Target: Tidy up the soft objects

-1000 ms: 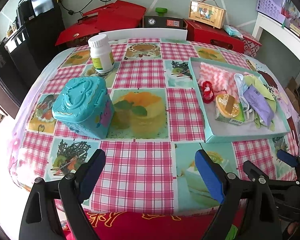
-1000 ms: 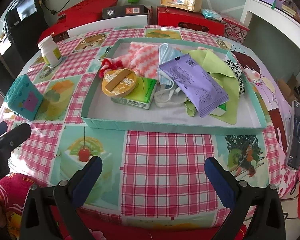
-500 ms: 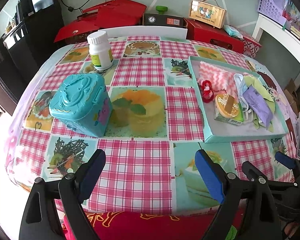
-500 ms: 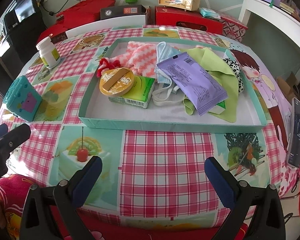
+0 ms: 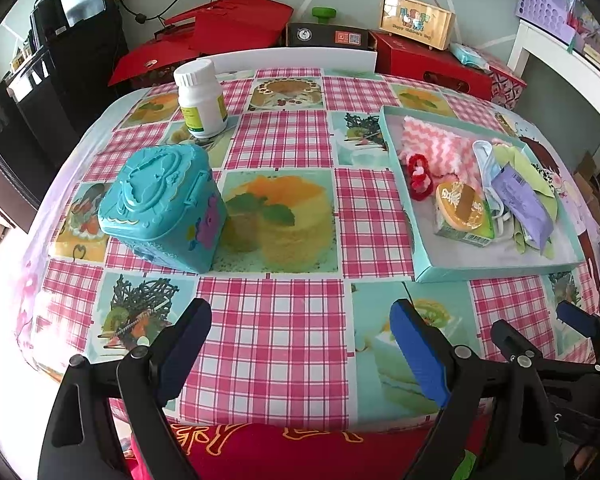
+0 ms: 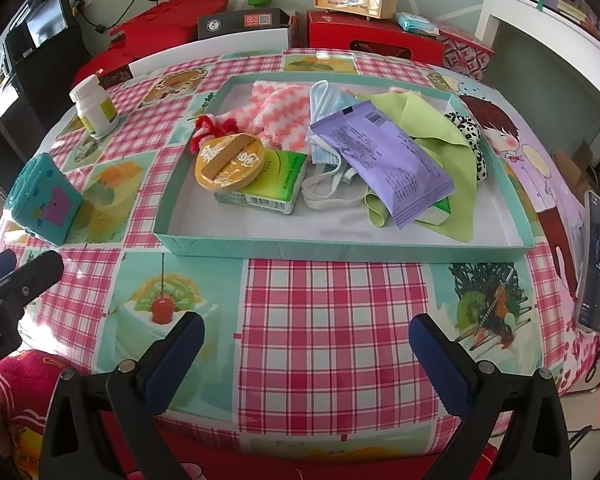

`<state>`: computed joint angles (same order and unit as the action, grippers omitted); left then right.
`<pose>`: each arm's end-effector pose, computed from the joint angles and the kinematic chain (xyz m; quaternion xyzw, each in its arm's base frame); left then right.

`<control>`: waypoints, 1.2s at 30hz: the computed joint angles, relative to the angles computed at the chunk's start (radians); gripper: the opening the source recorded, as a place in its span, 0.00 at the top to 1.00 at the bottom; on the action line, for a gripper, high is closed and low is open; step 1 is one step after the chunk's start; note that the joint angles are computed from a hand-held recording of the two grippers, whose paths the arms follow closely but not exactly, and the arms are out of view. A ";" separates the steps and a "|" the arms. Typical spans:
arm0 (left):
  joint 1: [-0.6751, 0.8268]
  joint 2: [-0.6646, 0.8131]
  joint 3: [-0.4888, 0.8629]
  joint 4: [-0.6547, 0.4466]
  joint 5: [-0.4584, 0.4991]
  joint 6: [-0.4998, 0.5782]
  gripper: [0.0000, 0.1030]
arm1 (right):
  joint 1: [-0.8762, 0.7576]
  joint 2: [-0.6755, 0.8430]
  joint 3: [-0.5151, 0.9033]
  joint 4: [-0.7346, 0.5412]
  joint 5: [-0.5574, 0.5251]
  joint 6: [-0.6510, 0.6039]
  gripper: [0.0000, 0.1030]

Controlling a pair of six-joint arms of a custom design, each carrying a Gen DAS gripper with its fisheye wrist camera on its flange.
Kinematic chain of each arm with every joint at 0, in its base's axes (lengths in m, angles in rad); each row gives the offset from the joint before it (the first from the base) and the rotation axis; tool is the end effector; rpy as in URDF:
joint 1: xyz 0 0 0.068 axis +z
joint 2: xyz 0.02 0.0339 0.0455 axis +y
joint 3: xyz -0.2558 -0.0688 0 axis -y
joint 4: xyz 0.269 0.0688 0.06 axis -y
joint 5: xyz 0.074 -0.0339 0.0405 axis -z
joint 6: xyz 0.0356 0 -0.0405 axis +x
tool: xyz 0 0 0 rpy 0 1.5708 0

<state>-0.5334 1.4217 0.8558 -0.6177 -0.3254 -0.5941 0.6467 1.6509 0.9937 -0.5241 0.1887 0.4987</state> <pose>0.2485 -0.1335 0.1731 -0.0605 0.9670 0.0329 0.2454 0.2686 0.1944 0.1508 -0.0540 0.9754 0.0267 0.2120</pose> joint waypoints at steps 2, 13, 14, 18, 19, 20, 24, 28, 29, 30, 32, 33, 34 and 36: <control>0.000 0.005 0.003 -0.003 0.000 0.001 0.12 | 0.000 -0.002 -0.001 0.001 0.001 0.001 0.00; 0.002 0.027 0.015 -0.017 -0.002 -0.002 0.12 | -0.006 0.000 -0.005 0.005 -0.007 0.005 0.00; 0.002 0.027 0.015 -0.016 -0.001 -0.001 0.12 | -0.006 -0.001 -0.005 0.005 -0.007 0.004 0.00; 0.001 0.027 0.015 -0.015 -0.001 -0.001 0.12 | -0.008 0.001 -0.006 0.006 -0.010 0.004 0.00; 0.001 0.029 0.017 -0.015 -0.002 -0.001 0.12 | -0.009 0.002 -0.006 0.006 -0.011 0.005 0.00; 0.001 0.029 0.016 -0.014 -0.002 -0.001 0.12 | -0.009 0.001 -0.006 0.006 -0.011 0.005 0.00; 0.001 0.031 0.018 -0.015 -0.002 -0.002 0.12 | -0.009 0.002 -0.008 0.007 -0.014 0.006 0.00; 0.001 0.031 0.019 -0.015 -0.005 -0.003 0.12 | -0.010 0.003 -0.008 0.007 -0.017 0.008 0.00; 0.000 0.030 0.018 -0.015 -0.008 -0.003 0.12 | -0.010 0.003 -0.008 0.007 -0.017 0.007 0.00; 0.001 0.028 0.017 -0.015 -0.010 -0.004 0.12 | -0.010 0.002 -0.008 0.007 -0.017 0.008 0.00; -0.001 0.026 0.015 -0.014 -0.012 -0.003 0.12 | -0.011 0.004 -0.008 0.008 -0.018 0.007 0.00; -0.001 0.026 0.015 -0.013 -0.011 -0.002 0.12 | -0.011 0.004 -0.008 0.008 -0.018 0.007 0.00; 0.000 0.027 0.015 -0.013 -0.007 0.000 0.12 | -0.011 0.004 -0.008 0.009 -0.018 0.007 0.00; 0.002 0.030 0.016 -0.013 -0.003 0.000 0.12 | -0.011 0.004 -0.008 0.009 -0.018 0.006 0.00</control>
